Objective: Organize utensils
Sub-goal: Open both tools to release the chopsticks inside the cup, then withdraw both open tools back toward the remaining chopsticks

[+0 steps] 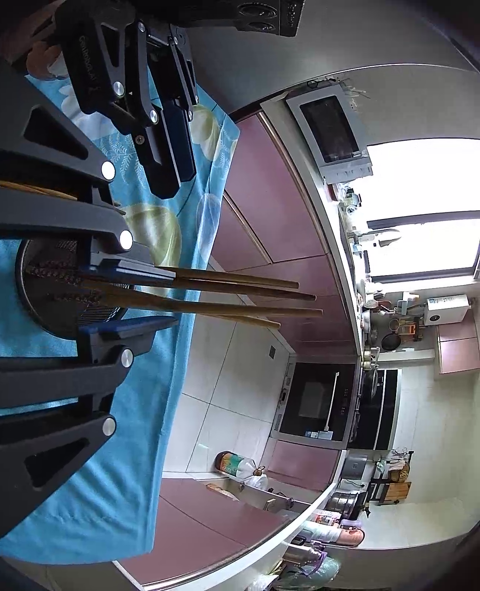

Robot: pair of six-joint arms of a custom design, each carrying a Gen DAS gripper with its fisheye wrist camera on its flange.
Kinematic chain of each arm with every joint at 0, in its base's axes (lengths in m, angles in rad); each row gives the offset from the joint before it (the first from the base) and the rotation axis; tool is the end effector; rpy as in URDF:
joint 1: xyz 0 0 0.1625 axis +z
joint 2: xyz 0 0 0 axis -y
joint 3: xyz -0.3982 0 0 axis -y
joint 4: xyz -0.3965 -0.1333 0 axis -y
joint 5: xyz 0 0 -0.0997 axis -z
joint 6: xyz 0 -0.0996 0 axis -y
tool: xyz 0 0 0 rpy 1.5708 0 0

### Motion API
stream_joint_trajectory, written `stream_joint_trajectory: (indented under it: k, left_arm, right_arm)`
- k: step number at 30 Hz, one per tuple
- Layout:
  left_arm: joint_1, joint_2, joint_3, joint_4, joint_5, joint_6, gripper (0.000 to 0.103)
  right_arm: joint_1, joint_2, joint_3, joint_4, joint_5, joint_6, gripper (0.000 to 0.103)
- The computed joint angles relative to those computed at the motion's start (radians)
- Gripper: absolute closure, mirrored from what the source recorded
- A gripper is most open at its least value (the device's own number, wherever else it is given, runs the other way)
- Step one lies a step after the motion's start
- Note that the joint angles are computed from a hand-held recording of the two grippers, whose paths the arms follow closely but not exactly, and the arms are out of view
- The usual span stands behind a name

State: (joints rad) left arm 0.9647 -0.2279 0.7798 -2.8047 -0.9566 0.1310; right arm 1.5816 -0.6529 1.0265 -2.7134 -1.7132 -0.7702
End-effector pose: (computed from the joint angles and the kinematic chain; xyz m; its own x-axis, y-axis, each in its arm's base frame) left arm -0.3299 -0.8107 0.0442 -0.8133 0.2489 -0.5259 0.5532 0.6108 -0.5665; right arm 0.1281 -0.8243 0.2582 -0.7058 -0.4372 0.5574 -0.6955 0.5770 -0.4281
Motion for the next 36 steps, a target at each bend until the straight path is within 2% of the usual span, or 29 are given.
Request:
stream_joint_trajectory:
  k: [6,13,23,27,36]
  left_arm:
    - [-0.008,-0.057,0.119,-0.106,0.031,0.022,0.065]
    - [-0.019,-0.134,0.277,-0.235,0.076,0.042,0.053]
    - [-0.019,-0.22,0.464,-0.288,0.123,0.006,0.041]
    - [-0.011,-0.242,0.522,-0.269,0.138,-0.031,0.041]
    - [0.013,-0.247,0.575,-0.17,0.136,-0.138,0.041]
  right_arm:
    - [-0.003,-0.031,0.052,-0.037,0.022,-0.005,0.081]
    - [-0.013,-0.129,0.203,-0.089,0.12,-0.05,0.073]
    - [-0.022,-0.236,0.394,-0.095,0.187,-0.162,0.067]
    - [-0.026,-0.239,0.424,-0.065,0.154,-0.178,0.066]
    - [-0.041,-0.191,0.421,-0.016,0.06,-0.118,0.066]
